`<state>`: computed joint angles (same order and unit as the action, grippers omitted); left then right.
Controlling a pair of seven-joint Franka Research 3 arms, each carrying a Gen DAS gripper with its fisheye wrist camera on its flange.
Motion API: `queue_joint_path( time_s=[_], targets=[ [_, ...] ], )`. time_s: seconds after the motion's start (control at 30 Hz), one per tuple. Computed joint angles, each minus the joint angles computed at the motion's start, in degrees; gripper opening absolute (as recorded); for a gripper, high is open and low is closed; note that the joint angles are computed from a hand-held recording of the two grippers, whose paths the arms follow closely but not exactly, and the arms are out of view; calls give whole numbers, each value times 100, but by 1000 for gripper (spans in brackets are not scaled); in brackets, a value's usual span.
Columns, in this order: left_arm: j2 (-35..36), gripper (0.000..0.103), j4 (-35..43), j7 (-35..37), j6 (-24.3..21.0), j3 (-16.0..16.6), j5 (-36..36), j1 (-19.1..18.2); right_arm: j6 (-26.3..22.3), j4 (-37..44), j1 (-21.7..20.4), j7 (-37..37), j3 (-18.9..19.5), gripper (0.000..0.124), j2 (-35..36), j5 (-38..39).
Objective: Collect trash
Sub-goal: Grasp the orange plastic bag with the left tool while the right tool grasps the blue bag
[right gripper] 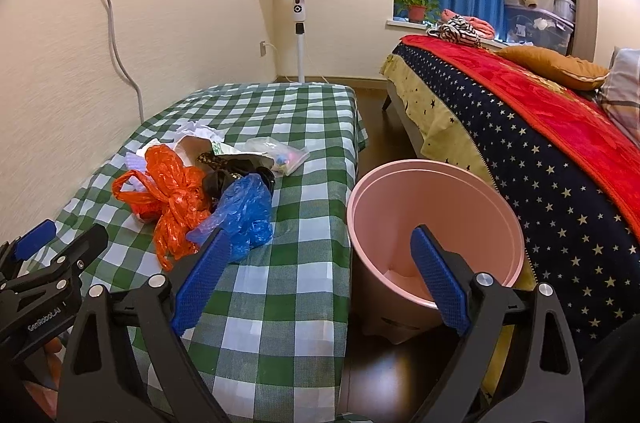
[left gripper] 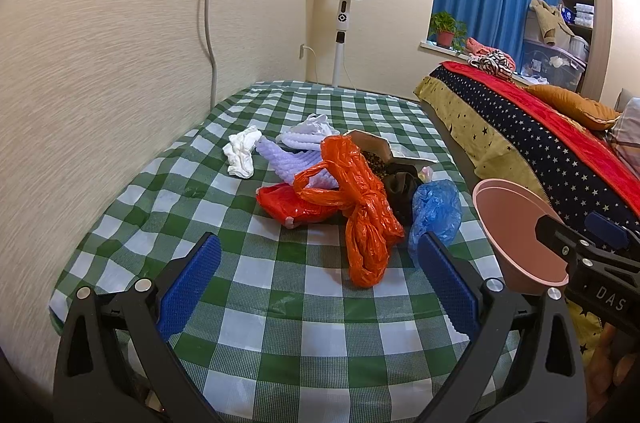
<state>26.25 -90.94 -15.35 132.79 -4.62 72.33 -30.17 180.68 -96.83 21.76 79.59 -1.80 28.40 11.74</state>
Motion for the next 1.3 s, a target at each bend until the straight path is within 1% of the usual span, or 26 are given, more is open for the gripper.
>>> queue_joint_path(
  time_s=[0.07, 0.13, 0.2, 0.27, 0.3, 0.33, 0.37, 0.4, 0.43, 0.5, 0.57, 0.63, 0.73, 0.83, 0.97, 1.03, 1.17, 1.3],
  targets=[
    [-4, 95, -7, -6, 39, -2, 3, 6, -47, 22, -146, -78, 167, 84, 4, 45],
    [-21, 90, -33, -34, 147, -2, 18, 30, -134, 51, -331, -193, 389, 80, 15, 122],
    [-23, 86, -40, -60, 231, -3, 24, 45, -215, 76, -451, -280, 520, 72, 24, 200],
    [-35, 81, -72, -154, 373, 9, 53, 72, -337, 121, -641, -401, 739, 64, 42, 341],
    [-34, 76, -70, -169, 373, 9, 39, 73, -372, 139, -709, -460, 819, 61, 51, 407],
    [-27, 66, -63, -176, 401, 7, 16, 85, -380, 143, -745, -516, 860, 55, 57, 454],
    [-25, 59, -68, -193, 463, 7, -4, 106, -396, 155, -767, -567, 890, 49, 66, 492],
    [-15, 49, -65, -199, 551, 5, -44, 141, -426, 171, -815, -634, 954, 46, 74, 545],
    [-12, 41, -70, -216, 601, 16, -56, 155, -485, 201, -925, -742, 1093, 43, 90, 637],
    [15, 34, -30, -263, 662, 48, -22, 151, -589, 257, -1108, -962, 1330, 37, 127, 842],
    [68, 34, 37, -250, 720, 65, -49, 167, -732, 366, -1226, -1169, 1494, 34, 191, 1044],
    [117, 34, 98, -249, 729, 90, -106, 171, -839, 484, -1336, -1397, 1656, 33, 261, 1270],
    [182, 33, 159, -295, 806, 133, -206, 203, -1012, 678, -1390, -1670, 1763, 33, 360, 1557],
    [273, 33, 242, -261, 960, 169, -313, 251, -1225, 959, -1226, -1680, 1599, 33, 502, 1662],
    [468, 33, 441, -124, 1259, 239, -482, 306, -1596, 1515, -1126, -1782, 1526, 33, 767, 1721],
    [563, 34, 554, -4, 1306, 284, -575, 294, -1792, 1840, -1099, -1844, 1515, 33, 941, 1751],
    [763, 33, 790, 233, 1296, 368, -871, 279, -2110, 2421, -964, -1673, 1338, 33, 1295, 1715],
    [923, 33, 976, 419, 1341, 447, -1112, 280, -2426, 2932, -901, -1509, 1279, 33, 1652, 1670]
  ],
)
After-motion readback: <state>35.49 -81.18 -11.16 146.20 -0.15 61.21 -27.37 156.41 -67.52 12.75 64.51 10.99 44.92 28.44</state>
